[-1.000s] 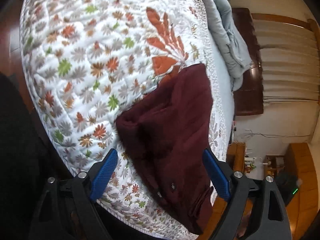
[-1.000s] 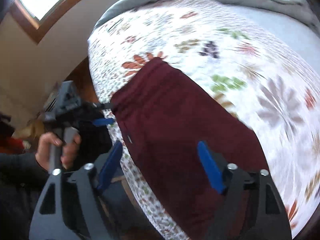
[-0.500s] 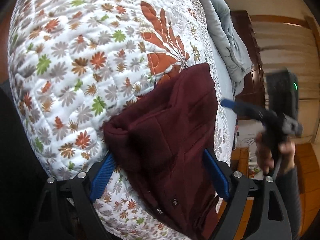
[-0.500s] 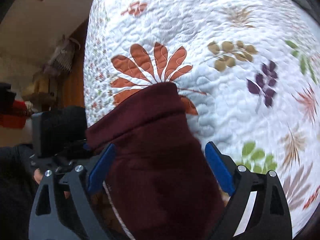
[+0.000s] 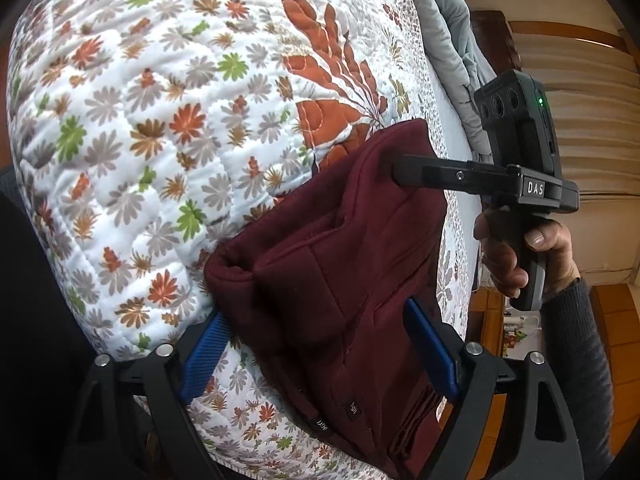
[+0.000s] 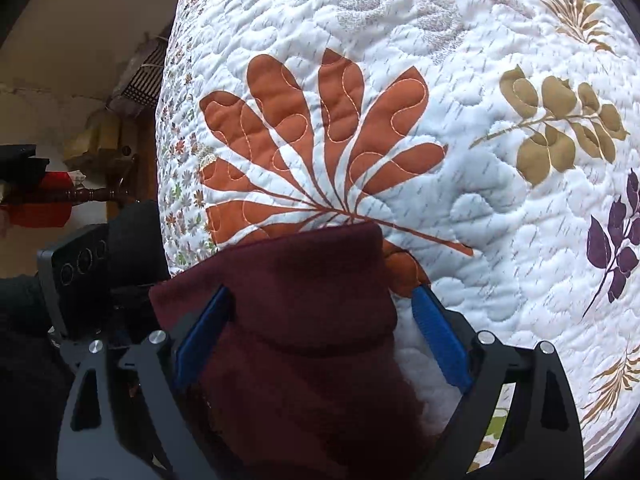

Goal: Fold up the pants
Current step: 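Grasp the maroon pants edge with the right gripper while the left gripper grasps beside it, then lift the pants with both grippers and fold them over onto themselves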

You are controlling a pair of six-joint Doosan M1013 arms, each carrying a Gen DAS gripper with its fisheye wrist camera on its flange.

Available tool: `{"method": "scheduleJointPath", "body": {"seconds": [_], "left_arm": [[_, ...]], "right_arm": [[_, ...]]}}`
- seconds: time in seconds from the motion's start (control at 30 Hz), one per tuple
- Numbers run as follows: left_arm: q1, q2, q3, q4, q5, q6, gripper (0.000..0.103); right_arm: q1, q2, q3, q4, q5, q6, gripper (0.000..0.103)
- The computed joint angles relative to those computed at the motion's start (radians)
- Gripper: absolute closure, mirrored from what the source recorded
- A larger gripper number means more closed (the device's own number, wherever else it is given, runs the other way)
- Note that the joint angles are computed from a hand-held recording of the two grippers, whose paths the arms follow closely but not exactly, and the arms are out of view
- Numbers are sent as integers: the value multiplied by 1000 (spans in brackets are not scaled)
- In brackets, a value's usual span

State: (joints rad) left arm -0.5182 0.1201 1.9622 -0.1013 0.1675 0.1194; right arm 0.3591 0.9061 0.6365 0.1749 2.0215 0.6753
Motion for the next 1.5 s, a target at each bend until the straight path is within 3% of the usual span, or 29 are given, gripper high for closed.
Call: {"method": "scheduleJointPath", "body": {"seconds": [0.17,0.27,0.37,0.57,0.67,1.1,1.5], "left_arm": [[14,2,-11,-83,44,101,45],[18,-1,-10,-78,49,122,56],[11,-5,-22,32,68,52,62],[-14,-19,-60,334,102,-132,68],[-25,-25,-76,423,115,-176,69],[-75,-44,-139,601,169,-226,71],[-123,-50,-209,648,209,-133,71]], "right_arm": [[-6,8,-24,20,35,22,50],[-2,-17,3,8,5,12,61],[0,-53,37,4,-31,6,66],[-6,-114,77,1,-92,-9,70],[-13,-146,96,4,-125,-17,73],[-57,-277,170,23,-242,-67,78],[-106,-393,253,39,-357,-95,80]]}}
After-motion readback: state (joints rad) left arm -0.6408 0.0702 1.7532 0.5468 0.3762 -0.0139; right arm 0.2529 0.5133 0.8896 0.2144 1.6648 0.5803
